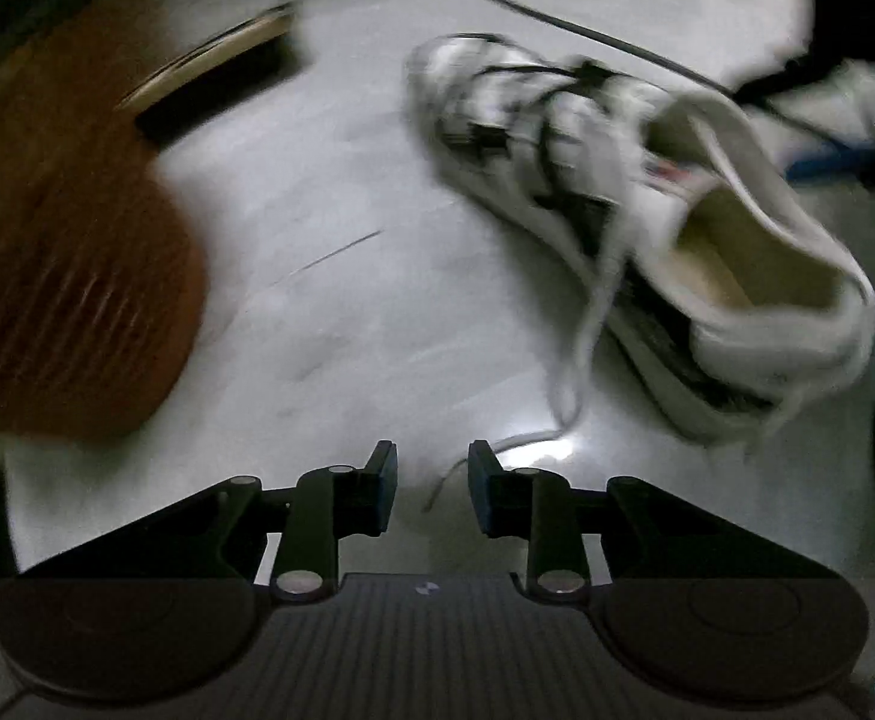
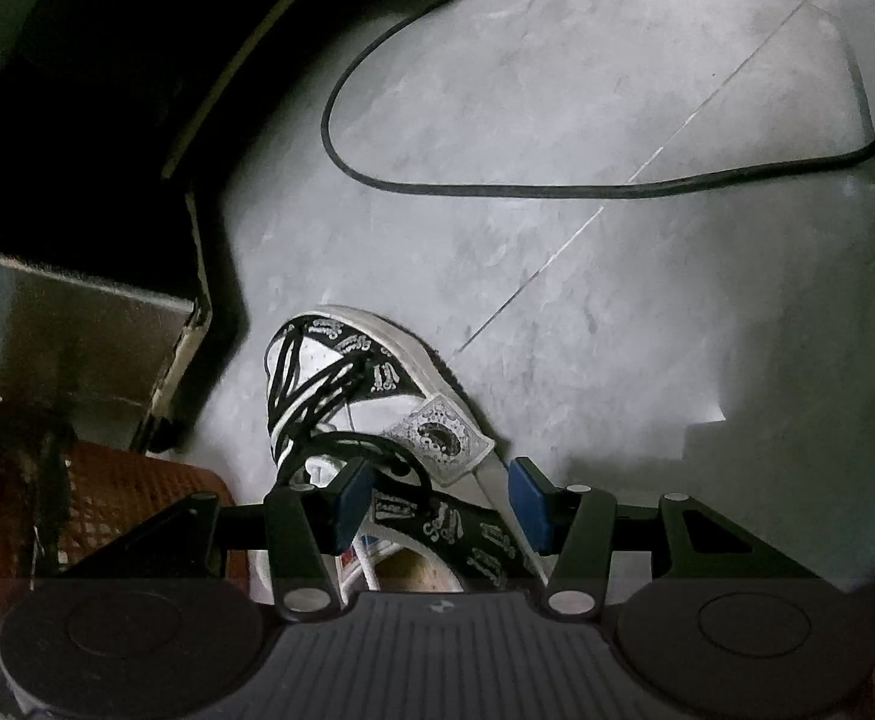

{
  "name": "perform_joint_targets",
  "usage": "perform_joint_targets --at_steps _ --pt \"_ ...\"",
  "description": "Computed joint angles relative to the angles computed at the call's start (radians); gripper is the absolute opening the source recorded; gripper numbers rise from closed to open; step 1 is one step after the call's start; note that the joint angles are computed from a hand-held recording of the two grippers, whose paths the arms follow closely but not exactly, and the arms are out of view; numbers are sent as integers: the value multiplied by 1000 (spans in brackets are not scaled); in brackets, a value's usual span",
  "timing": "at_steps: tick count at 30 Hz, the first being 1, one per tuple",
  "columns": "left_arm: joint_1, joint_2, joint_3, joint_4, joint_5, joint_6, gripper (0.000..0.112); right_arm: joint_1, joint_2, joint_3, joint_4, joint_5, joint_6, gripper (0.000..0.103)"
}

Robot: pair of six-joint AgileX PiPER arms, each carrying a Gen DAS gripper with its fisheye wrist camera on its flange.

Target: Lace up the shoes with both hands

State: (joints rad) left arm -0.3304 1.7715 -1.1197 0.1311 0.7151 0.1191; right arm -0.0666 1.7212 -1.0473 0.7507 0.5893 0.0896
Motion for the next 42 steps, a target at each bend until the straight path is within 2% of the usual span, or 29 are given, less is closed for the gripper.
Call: perform_joint_targets --at_steps 2,3,5,9,13,16,20,22,24,27,30,33,37,42 --pt "-19 -2 8 -6 -2 103 30 18 -1 -20 -64 2 20 55" --pt "-25 3 8 6 -1 116 26 19 0 -24 -67 4 17 55" --pt "-30 9 5 4 1 148 22 18 1 -30 -68 8 9 55" --pt "-55 7 13 -70 -21 312 23 4 4 -18 -24 7 10 55" --pt "-127 27 10 14 -53 273 26 3 7 -22 -29 13 17 55" --pt "-130 61 -28 16 -27 239 26 4 5 -26 -39 17 19 55" --pt "-136 69 -42 -41 -25 283 26 -1 5 -21 -21 13 17 55" --pt "-146 75 -47 -26 -26 254 29 0 4 -21 -23 16 19 55" --pt "-126 87 -71 -43 -22 219 26 1 2 -22 -29 20 19 55" --pt "-87 90 -97 -92 -29 180 4 -1 0 -22 -32 24 20 55" --pt "-38 53 -94 -140 -64 113 4 -3 0 -21 -26 20 16 55" --pt "-7 19 -93 -126 -73 1 4 3 0 -18 -16 17 1 55" --pt "41 -23 -89 -217 -103 2 4 4 -5 -16 -3 17 -8 55" --pt "104 -10 -162 -352 -101 22 4 1 -16 -11 8 16 -16 55"
